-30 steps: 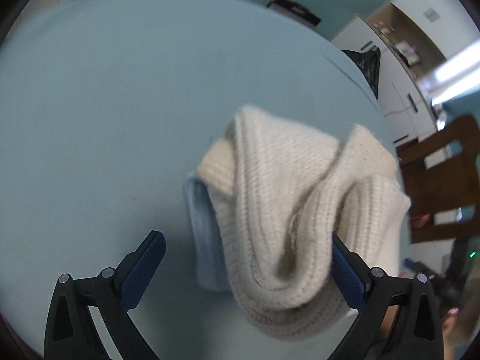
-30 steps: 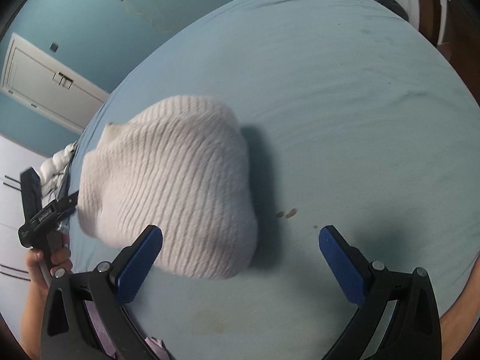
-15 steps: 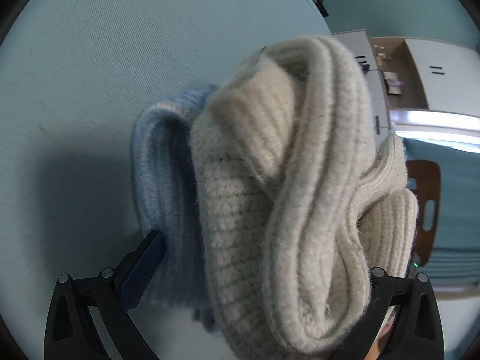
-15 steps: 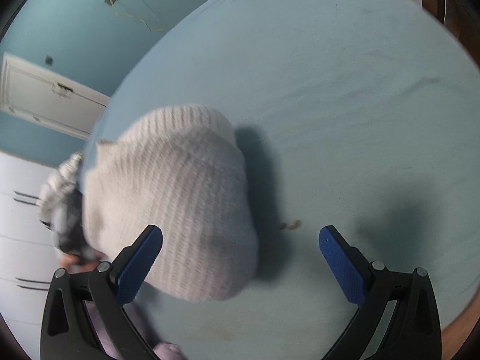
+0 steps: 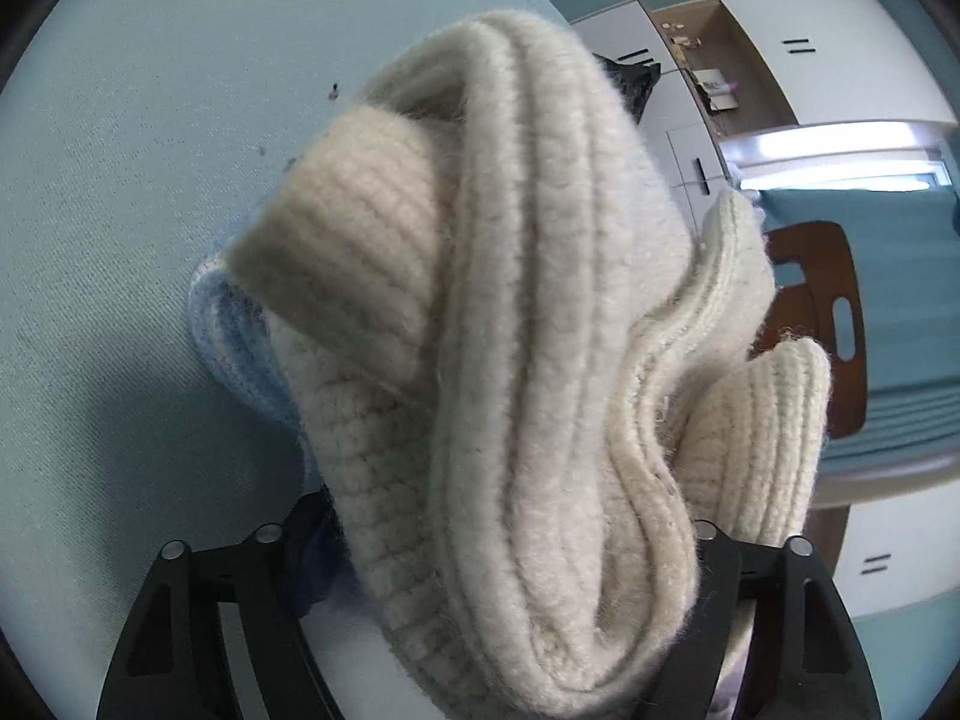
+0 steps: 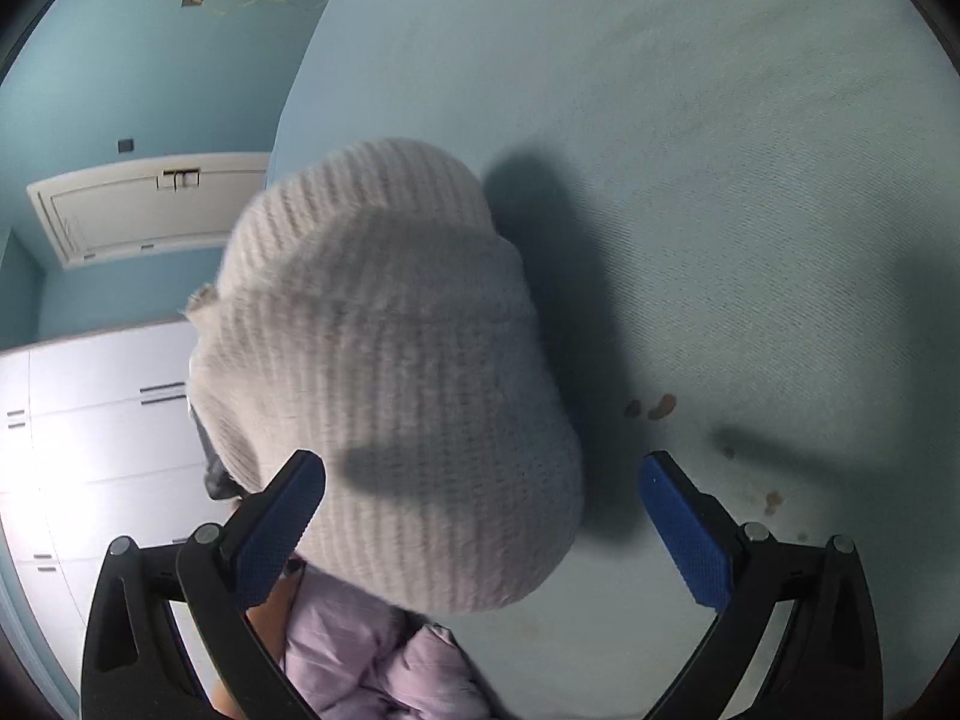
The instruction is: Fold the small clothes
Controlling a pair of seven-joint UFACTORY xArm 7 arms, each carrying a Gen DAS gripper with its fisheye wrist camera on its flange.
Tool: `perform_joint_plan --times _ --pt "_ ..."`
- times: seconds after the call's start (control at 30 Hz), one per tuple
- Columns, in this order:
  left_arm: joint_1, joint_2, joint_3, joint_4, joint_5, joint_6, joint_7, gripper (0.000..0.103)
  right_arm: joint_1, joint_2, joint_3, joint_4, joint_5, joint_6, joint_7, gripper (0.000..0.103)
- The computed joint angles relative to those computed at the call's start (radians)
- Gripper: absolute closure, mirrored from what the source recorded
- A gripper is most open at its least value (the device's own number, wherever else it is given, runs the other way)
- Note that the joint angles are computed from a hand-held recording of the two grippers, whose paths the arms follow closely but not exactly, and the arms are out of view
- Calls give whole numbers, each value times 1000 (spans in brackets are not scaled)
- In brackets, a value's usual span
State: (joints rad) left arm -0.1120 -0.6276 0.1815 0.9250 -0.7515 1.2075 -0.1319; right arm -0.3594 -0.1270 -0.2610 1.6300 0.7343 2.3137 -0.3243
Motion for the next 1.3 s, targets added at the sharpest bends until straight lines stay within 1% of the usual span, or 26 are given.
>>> perform_joint_plan --times 0.1,0.17,0.23,0.27,0.37,0.43,0.47,0.53,0.6,0.67,0.73,0.8,0.83,0.9,0.97,1.0,1.03,1.07,1.1,1.13,1.17,1.2,1.23,1.3 --pt "0 -8 -1 2 5 4 -2 27 1 13 2 -33 38 8 15 1" --pt "6 -16 -3 -11 -5 -7 -27 27 6 20 10 -56 69 9 9 1" --pt "9 -51 -4 -53 -18 -40 -53 25 9 26 15 -85 104 14 -5 1" --pt "36 -107 -23 -94 -16 -23 -80 24 7 28 14 -110 128 18 -4 1" --pt "6 -132 -13 -127 -26 -82 -83 24 -8 2 9 -235 208 12 49 1" --pt "-16 -146 1 -135 -30 -97 -53 25 -10 -32 7 -280 226 -22 68 1" --pt "-24 -149 2 -135 -31 -106 -42 25 -4 -42 8 -277 225 -33 64 1" --pt "-44 -128 1 -104 -35 -125 -32 25 17 -50 12 -227 213 -47 34 1" --pt "-55 -87 -8 -51 -24 -143 -36 25 51 -42 28 -131 179 -57 -22 1" --pt "-62 -30 -14 21 -9 -158 -45 25 79 -25 39 -52 194 -74 -9 1" --pt "-65 24 -20 90 13 -170 -44 25 92 -8 43 4 220 -128 12 1" --pt "-61 57 -25 123 18 -192 -48 25 102 31 49 81 247 -183 39 1" --pt "-54 75 -28 134 21 -218 -51 25 105 54 54 123 257 -202 42 1" --pt "-41 96 -27 131 32 -234 -61 25 108 100 72 197 270 -234 60 1" --pt "-15 124 -18 107 60 -206 -93 25 110 129 98 237 249 -254 79 1" --pt "-3 134 -12 82 56 -185 -117 23 116 131 116 237 210 -278 85 1" --pt "0 115 -7 34 11 -206 -128 12 124 115 132 215 166 -300 86 1" --pt "4 96 -9 6 -17 -230 -135 10 138 102 148 188 100 -332 90 1" --pt "10 75 -21 -13 -19 -254 -143 10 143 89 149 164 75 -351 82 1" --pt "16 68 -40 -9 13 -247 -164 9 148 53 149 109 73 -385 69 1" --pt "22 70 -50 9 52 -221 -189 8 149 38 137 90 89 -397 63 1" --pt "34 85 -64 57 116 -164 -233 8 149 30 124 80 93 -395 69 0" --pt "48 107 -81 127 193 -92 -281 8 142 41 104 99 87 -369 79 1" --pt "72 140 -125 274 361 47 -341 8 129 46 89 144 33 -334 105 1"
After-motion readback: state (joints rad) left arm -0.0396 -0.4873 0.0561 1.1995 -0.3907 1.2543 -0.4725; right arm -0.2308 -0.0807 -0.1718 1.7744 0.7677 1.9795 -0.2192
